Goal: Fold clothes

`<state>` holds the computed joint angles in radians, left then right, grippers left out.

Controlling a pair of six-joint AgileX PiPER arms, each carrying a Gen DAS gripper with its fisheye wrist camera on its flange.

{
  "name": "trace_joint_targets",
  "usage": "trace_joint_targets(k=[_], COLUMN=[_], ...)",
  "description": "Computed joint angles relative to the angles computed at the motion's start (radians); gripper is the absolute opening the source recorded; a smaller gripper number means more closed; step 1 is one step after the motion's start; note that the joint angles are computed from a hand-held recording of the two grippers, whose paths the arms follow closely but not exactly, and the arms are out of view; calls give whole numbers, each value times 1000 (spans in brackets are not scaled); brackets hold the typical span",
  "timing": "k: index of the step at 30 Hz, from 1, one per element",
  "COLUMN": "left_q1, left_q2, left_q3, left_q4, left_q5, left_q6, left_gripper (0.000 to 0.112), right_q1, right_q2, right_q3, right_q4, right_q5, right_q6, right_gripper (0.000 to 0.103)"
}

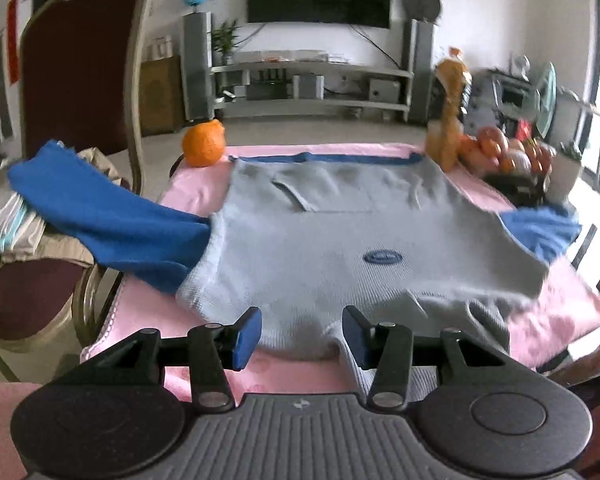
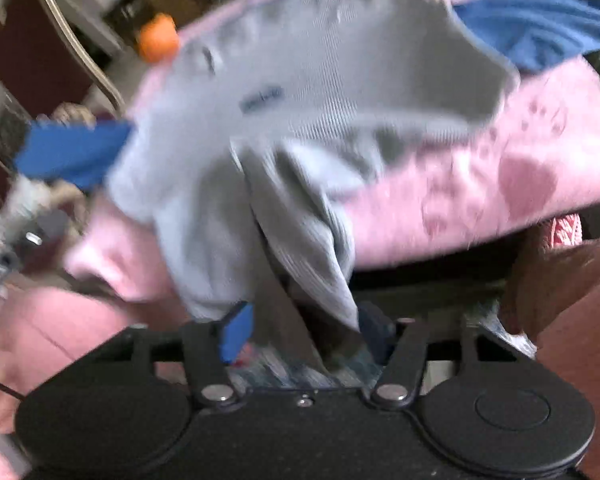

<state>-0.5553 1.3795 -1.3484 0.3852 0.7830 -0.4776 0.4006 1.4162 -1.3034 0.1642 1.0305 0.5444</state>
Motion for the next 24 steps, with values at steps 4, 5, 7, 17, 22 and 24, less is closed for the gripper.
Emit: trace_joint_targets(k=[4,5,7,17,22,24], left_q1=[10,16,32,56,59,59], left_q2=[-12,-16,-12,-3,11,10], left_q3=[16,20,19,13,1,2], left_q4=[-19,-27,-52,-98,-117,-120], left_q5=[-8,-9,-9,-4,3,2], left_q6=[15,20,27,45,68,71], left_gripper=[47,47,47,47,47,47], right_q1=[58,62,62,81,130,159], right_q2=[81,92,102,223,221,232], right_q3=[-34,-35,-23,-38,-76,-92], right_q4=[-106,-113,-93,4,45,7], right_q5=[30,23,-5,-14,-4,6], right_q6=[11,-13,-61,-294,-297,-258], right_gripper=[55,59,62,5,56,68])
